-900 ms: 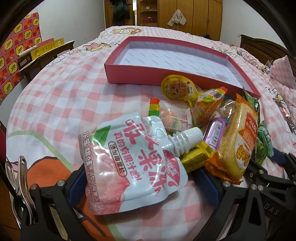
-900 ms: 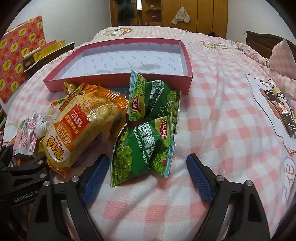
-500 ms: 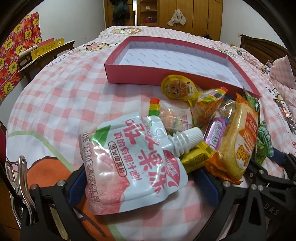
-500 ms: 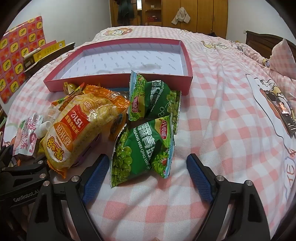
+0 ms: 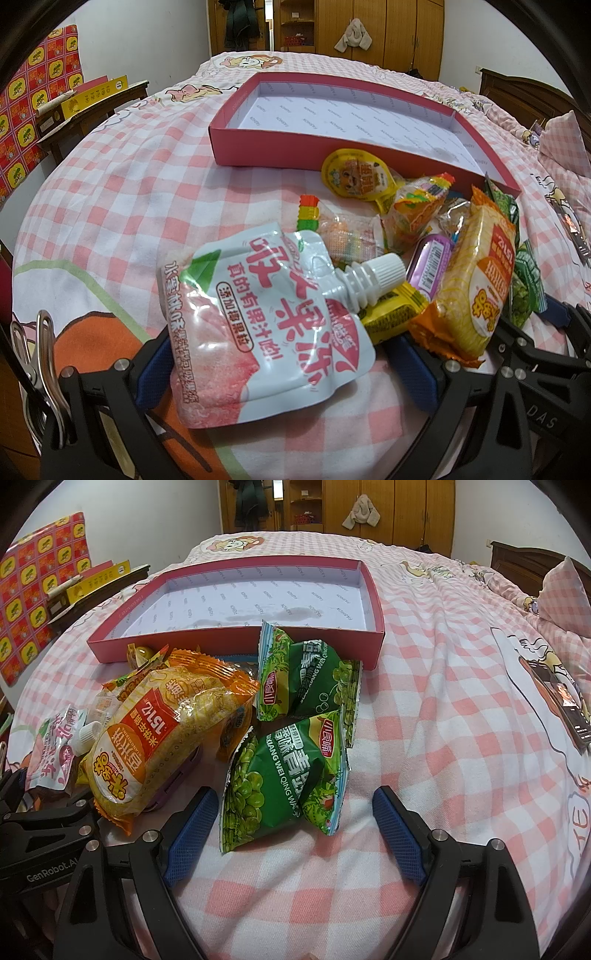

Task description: Organize snacks

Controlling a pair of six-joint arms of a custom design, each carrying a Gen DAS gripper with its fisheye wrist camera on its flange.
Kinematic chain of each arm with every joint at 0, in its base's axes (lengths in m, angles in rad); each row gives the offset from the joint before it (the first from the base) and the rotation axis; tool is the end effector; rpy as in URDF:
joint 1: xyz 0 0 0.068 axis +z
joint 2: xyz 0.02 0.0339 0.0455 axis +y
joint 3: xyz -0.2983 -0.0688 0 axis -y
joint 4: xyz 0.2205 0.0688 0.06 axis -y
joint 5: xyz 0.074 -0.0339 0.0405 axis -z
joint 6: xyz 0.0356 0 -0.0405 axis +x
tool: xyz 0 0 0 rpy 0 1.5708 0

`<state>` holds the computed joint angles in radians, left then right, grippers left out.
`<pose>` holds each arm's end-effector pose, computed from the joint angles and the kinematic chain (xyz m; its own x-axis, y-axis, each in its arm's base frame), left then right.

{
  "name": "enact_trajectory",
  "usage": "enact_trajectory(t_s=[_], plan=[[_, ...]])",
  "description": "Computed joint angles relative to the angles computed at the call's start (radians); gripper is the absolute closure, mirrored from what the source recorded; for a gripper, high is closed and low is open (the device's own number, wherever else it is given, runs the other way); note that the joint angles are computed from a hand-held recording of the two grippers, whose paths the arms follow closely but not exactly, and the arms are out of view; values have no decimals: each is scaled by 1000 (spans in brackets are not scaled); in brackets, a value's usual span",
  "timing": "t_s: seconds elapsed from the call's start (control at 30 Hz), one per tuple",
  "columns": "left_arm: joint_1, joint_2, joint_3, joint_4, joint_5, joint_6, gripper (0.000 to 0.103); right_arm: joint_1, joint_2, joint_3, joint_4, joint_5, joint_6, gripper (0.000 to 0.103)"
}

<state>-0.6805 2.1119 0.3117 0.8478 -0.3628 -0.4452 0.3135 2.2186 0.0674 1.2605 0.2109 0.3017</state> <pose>0.1977 -0.1438 0.0534 -0.7560 0.0940 -0.6477 0.1138 0.9934 0.0113 0.1904 0.0539 0.0495 -0.7586 0.0595 -0.6488 0.0514 0.9982 0.0315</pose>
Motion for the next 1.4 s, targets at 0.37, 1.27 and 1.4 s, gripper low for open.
enact_trajectory(t_s=[0.37, 1.27, 1.4], plan=[[0, 0, 0, 0, 0, 0, 0, 0, 0, 0, 1, 0, 0, 15], [2, 2, 4, -2, 7, 11, 0, -19, -14, 7, -27, -28, -30, 15], [-11, -26, -12, -16, 13, 6, 1, 15, -83, -9, -89, -39, -29, 15]])
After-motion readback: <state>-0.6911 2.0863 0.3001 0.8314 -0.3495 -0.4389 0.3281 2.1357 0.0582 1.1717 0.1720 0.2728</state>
